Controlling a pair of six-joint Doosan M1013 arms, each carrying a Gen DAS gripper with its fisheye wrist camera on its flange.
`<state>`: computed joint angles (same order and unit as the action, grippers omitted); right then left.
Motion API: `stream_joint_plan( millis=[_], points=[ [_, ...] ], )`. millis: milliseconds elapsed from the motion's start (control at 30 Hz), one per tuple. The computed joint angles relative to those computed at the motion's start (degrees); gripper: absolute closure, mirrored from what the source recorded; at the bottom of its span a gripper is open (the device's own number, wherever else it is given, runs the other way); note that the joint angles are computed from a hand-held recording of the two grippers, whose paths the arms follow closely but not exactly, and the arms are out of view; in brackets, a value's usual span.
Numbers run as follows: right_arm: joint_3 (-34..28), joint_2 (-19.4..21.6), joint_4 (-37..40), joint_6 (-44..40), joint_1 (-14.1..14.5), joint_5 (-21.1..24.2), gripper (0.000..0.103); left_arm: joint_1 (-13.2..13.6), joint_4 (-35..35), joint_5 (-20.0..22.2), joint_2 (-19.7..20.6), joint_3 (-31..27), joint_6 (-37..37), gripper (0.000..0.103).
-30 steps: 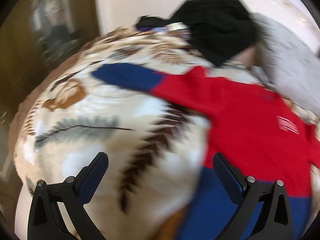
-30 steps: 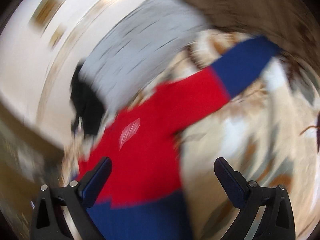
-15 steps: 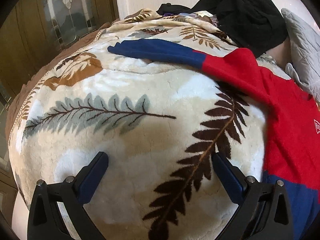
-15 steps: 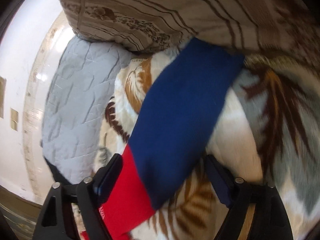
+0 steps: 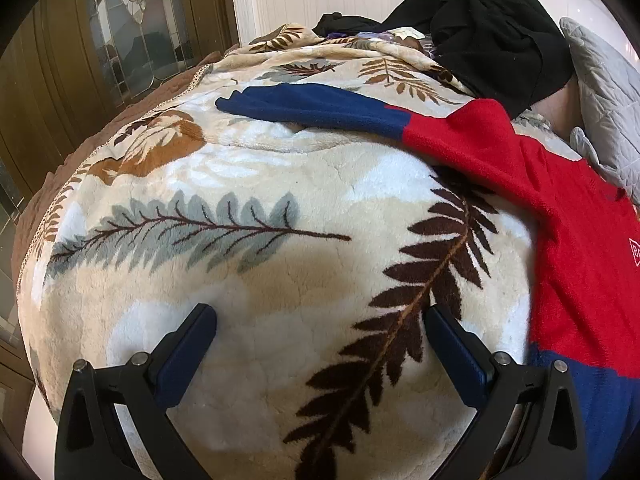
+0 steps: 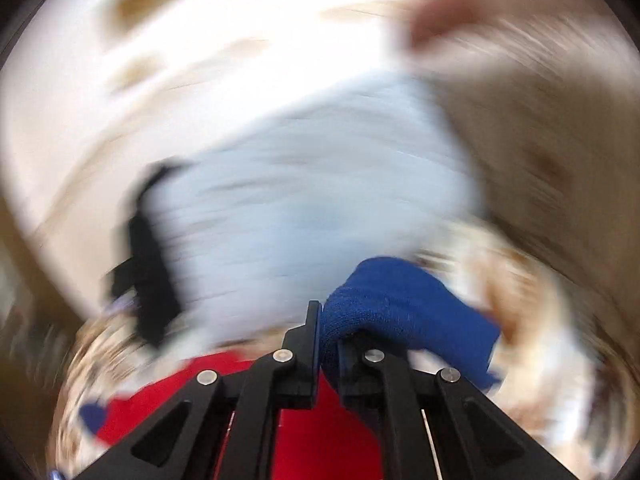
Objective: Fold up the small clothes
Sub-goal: 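Grasp the blue sleeve cuff with the right gripper and fold it across the body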
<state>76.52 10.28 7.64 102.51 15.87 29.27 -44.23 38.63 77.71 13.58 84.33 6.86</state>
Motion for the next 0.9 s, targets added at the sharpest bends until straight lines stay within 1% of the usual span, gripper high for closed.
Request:
stream_joint_plan(
  millis=[33, 67, 100, 133, 167, 200, 233, 267, 300, 333, 433, 533, 600, 633, 667, 700, 733, 767, 800, 833, 867, 900],
  points=[
    [-0.77, 0.88, 3.58, -4.52, 1.33, 0.54, 0.093, 0.01, 0.01, -0.13, -0.05, 0.05, -0.07, 0.000],
    [-2.22, 2.64, 8.70, -11.03, 3.18, 3.58, 0.087, 0.05, -0.02, -0.31, -0.12, 0.16, -0.12, 0.000],
    [-3.83, 4.91, 11.01, -14.55, 5.03, 8.05, 0.059, 0.02, 0.02, -0.36, -0.15, 0.21, -0.20, 0.000],
    [-4.49, 6.25, 11.00, -15.07, 5.83, 10.07, 0.035, 0.04, 0.03, -0.41, -0.16, 0.22, -0.20, 0.000],
    [-4.39, 7.84, 9.93, -13.78, 6.95, 12.47, 0.013, 0.02, 0.04, -0.47, -0.19, 0.27, -0.24, 0.000],
    [-4.24, 8.75, 9.73, -12.65, 7.27, 14.68, 0.016, -0.02, 0.08, -0.54, -0.23, 0.36, -0.33, 0.000],
    [-3.54, 9.46, 11.27, -11.35, 7.09, 17.43, 0.016, 0.01, 0.06, -0.72, -0.32, 0.44, -0.36, 0.000],
    [-1.51, 9.08, 13.29, -10.01, 6.48, 17.48, 0.016, 0.01, 0.03, -0.78, -0.34, 0.47, -0.39, 0.000],
    [0.35, 8.25, 14.44, -9.54, 6.04, 16.25, 0.016, -0.01, 0.13, -0.79, -0.35, 0.48, -0.46, 0.000],
    [3.20, 6.54, 16.20, -9.49, 5.09, 13.97, 0.016, -0.01, 0.13, -0.60, -0.25, 0.39, -0.37, 0.000],
    [9.11, 1.96, 20.46, -11.33, 2.61, 8.37, 0.015, 0.07, -0.01, -0.01, 0.02, 0.10, -0.07, 0.000],
    [12.33, -0.89, 24.87, -14.80, 0.65, 5.51, 0.015, 0.40, -0.95, 0.14, 0.12, -0.26, 0.28, 0.000],
    [13.98, -1.90, 27.94, -17.05, -0.19, 4.04, 0.015, 1.05, -3.72, 1.67, 0.57, -1.82, 2.83, 0.000],
    [15.22, -2.43, 30.65, -18.74, -0.70, 3.07, 0.015, 1.46, -5.92, 2.55, 0.78, -3.01, 4.73, 0.001],
    [16.49, -3.04, 32.84, -20.11, -1.30, 2.46, 0.015, 1.40, -6.49, 2.39, 0.68, -3.50, 5.02, 0.008],
    [16.93, -3.23, 33.30, -19.74, -1.38, 2.22, 0.015, 0.86, -5.92, -0.57, -0.06, -4.03, 5.01, 0.017],
    [17.16, -3.42, 35.11, -19.96, -1.93, 3.14, 0.015, 0.47, -5.45, -1.76, -0.11, -4.77, 5.21, 0.017],
    [17.09, -3.11, 38.04, -21.34, -2.33, 3.94, 0.015, -0.05, -5.16, -3.96, 0.08, -6.44, 6.36, 0.017],
    [17.03, -2.92, 40.21, -22.63, -2.61, 4.45, 0.015, -0.20, -6.03, -7.09, 0.53, -8.25, 8.30, 0.016],
    [16.92, -2.84, 42.91, -24.61, -2.92, 4.99, 0.015, 0.02, -7.99, -9.96, 1.12, -9.79, 10.39, 0.016],
    [16.80, -2.79, 45.51, -27.01, -3.06, 5.14, 0.015, 0.72, -12.13, -13.74, 2.21, -11.90, 13.71, 0.016],
    [16.64, -2.83, 46.31, -28.44, -2.96, 4.86, 0.015, 1.21, -14.86, -15.72, 3.02, -13.17, 15.63, 0.016]
  ],
)
